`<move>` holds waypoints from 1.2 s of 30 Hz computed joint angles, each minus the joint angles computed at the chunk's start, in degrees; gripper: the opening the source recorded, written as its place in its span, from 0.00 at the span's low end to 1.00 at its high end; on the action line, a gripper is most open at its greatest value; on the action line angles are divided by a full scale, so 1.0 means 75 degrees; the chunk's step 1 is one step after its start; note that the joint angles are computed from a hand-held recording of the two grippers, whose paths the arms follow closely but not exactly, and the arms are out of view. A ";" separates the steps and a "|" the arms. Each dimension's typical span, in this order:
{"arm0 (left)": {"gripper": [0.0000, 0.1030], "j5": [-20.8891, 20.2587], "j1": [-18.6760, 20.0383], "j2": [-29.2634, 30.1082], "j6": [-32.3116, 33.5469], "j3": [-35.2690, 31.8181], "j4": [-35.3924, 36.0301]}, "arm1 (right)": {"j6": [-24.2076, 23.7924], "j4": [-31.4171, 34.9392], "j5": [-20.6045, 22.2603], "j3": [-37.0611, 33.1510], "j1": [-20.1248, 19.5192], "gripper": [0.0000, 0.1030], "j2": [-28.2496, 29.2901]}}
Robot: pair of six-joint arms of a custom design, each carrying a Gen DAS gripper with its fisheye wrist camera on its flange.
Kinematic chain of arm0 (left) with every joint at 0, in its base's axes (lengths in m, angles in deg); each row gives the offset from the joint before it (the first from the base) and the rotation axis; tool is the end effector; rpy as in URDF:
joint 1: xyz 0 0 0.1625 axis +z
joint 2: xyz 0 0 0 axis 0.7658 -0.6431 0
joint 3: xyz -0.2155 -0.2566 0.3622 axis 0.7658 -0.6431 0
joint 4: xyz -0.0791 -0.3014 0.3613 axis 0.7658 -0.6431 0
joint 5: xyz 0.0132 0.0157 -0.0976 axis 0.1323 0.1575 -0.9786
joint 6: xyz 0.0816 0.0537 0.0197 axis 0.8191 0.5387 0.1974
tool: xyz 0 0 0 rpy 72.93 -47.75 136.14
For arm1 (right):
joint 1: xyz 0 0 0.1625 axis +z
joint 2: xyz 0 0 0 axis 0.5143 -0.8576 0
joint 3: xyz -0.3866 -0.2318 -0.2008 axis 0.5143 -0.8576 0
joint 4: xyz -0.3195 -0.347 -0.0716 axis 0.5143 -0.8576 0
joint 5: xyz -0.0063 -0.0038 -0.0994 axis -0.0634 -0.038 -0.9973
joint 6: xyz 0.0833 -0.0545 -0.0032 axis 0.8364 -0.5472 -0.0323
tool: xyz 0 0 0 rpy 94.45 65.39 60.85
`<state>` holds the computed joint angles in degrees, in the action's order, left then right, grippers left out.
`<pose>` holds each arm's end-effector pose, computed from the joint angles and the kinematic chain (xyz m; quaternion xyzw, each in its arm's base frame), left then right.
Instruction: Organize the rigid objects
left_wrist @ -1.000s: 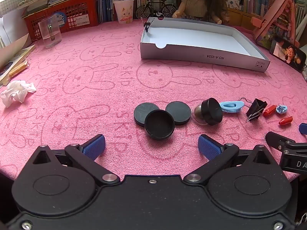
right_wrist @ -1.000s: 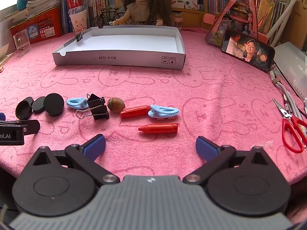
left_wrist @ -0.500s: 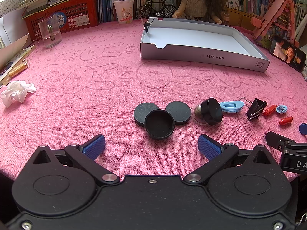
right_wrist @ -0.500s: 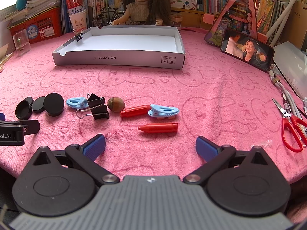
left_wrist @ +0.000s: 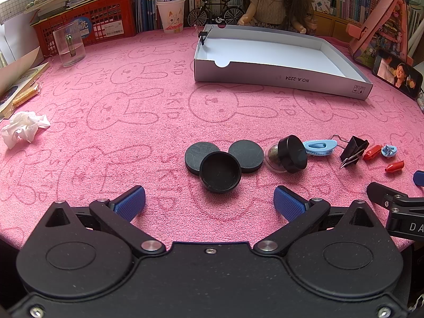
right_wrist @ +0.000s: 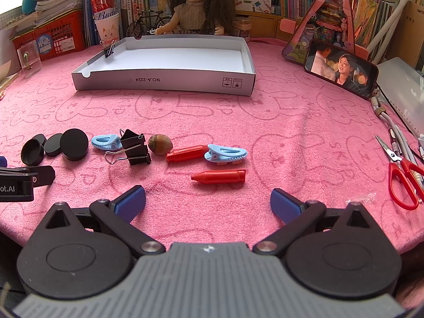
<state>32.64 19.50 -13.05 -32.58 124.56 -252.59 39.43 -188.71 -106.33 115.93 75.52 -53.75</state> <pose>-0.0138 -0.6314 0.2088 0.1147 0.8610 -0.3301 0.3696 0.2620 -0.6524 -0.0171 0.1712 -0.8666 0.3076 0.3536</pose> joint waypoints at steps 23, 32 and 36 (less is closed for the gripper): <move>1.00 0.0002 0.0012 0.0000 -0.0041 -0.0068 0.0158 | -0.0115 -0.0311 0.0067 0.0026 0.0006 1.00 0.0055; 0.99 -0.0076 0.0006 -0.0027 0.0118 0.0053 -0.0131 | -0.0509 -0.0782 0.0443 0.0187 -0.0099 1.00 0.0034; 0.87 -0.0242 0.0017 -0.0113 0.0346 0.0167 -0.0390 | -0.0962 -0.1369 0.0860 0.0339 -0.0235 1.00 -0.0019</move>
